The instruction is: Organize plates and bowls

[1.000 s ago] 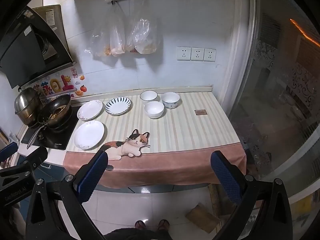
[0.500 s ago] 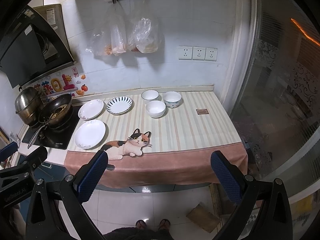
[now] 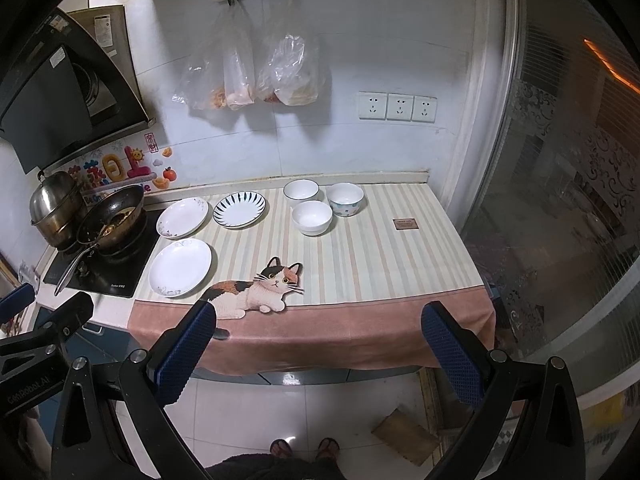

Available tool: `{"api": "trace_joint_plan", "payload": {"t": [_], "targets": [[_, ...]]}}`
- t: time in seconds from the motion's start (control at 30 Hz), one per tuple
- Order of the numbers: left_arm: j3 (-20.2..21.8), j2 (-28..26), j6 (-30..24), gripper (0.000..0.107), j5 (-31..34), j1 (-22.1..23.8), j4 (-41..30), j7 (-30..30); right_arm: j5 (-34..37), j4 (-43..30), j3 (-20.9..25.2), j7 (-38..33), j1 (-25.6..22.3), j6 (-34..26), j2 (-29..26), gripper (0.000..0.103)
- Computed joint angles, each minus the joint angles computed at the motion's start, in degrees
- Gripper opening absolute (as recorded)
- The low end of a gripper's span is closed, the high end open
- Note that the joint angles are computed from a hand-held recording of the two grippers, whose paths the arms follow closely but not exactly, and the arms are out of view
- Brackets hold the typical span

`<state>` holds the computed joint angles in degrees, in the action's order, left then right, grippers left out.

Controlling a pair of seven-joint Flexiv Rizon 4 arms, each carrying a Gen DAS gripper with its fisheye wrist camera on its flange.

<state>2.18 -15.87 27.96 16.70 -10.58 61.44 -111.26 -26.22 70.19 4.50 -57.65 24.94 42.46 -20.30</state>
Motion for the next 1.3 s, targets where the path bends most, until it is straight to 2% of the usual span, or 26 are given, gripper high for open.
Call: {"api": "trace_joint_plan", "payload": {"t": [1.3], "targets": [[0.01, -0.93, 0.18, 0.103, -0.12, -0.56, -0.76, -0.22, 0.77, -2.36, -0.01, -0.36, 0.86, -1.74, -1.19, 0.103]]}}
